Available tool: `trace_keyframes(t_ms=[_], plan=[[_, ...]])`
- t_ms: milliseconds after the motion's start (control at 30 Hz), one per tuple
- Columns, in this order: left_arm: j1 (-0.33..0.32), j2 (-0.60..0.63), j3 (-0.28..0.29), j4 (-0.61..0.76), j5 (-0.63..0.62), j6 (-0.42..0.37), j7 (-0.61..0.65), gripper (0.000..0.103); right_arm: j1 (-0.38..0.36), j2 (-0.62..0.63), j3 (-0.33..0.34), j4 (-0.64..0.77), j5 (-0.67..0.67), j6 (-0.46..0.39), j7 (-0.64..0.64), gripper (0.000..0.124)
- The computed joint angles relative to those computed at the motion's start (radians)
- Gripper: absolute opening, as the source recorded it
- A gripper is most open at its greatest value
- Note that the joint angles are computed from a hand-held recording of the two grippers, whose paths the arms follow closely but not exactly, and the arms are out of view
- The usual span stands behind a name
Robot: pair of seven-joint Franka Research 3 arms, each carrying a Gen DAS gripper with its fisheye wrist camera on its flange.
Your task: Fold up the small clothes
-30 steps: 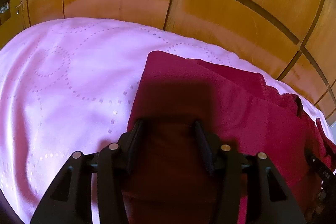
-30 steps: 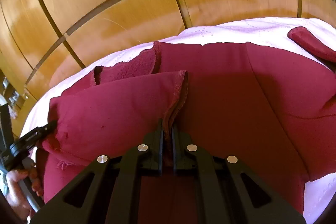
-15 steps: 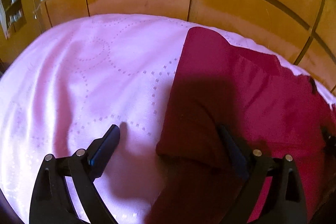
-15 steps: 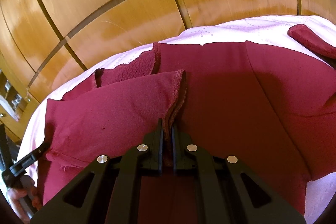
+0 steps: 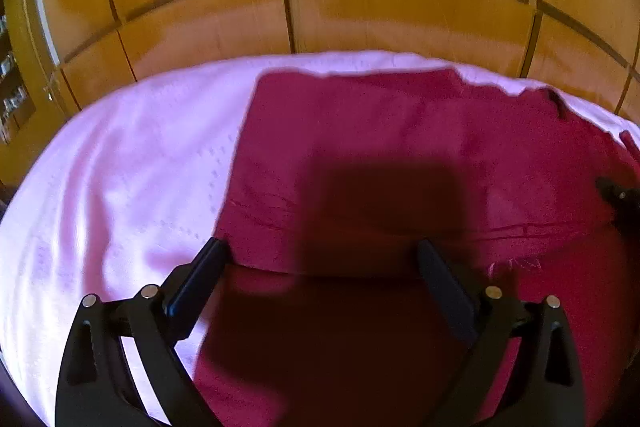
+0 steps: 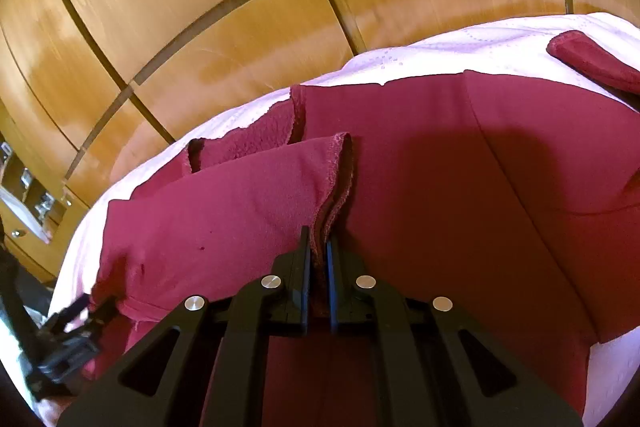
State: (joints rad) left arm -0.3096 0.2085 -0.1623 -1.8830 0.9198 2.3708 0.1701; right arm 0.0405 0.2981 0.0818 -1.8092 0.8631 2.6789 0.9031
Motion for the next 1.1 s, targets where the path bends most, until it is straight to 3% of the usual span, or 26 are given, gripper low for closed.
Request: trace_keyframes(t_ms=[200,300,333,400,567,767,867,933,1033,1100], plan=[[0.011,-0.018,0.004,-0.034,0.003,0.043,-0.028,0.099,-0.021,-0.011,0.007,-0.008,0.061,-0.026,-0.029,0.008],[0.018,-0.021,0.003,-0.042,-0.002,0.057,-0.032,0.100,-0.045,-0.024,0.008,-0.008,0.129,-0.086,-0.060,0.030],[0.020,-0.014,0.004,-0.038,0.000,0.063,-0.034,0.100,-0.049,-0.031,0.005,-0.010,0.142,-0.104,-0.072,0.043],[0.022,-0.010,0.004,-0.036,-0.005,0.073,-0.035,0.101,-0.039,-0.061,-0.010,-0.036,0.130,-0.095,-0.092,0.060],[0.034,-0.011,0.012,-0.048,-0.019,0.124,-0.041,0.101,-0.034,-0.108,-0.048,-0.064,0.081,-0.115,-0.121,0.060],[0.022,-0.012,0.013,-0.041,0.008,0.102,-0.056,0.101,-0.043,-0.141,-0.097,-0.056,-0.036,-0.058,-0.112,0.060],[0.025,-0.025,0.010,-0.049,0.006,0.110,-0.065,0.101,-0.047,-0.133,-0.124,-0.027,-0.158,-0.031,-0.035,0.060],[0.030,-0.043,0.011,-0.068,0.017,0.143,-0.080,0.100,-0.057,-0.114,-0.147,0.013,-0.252,-0.009,0.035,0.068],[0.023,-0.084,0.008,-0.091,0.105,0.152,-0.168,0.100,-0.087,-0.075,-0.164,0.064,-0.301,0.045,0.105,0.076],[0.019,-0.098,-0.002,-0.105,0.180,0.163,-0.226,0.100,-0.096,-0.017,-0.197,0.142,-0.391,0.020,0.227,0.076]])
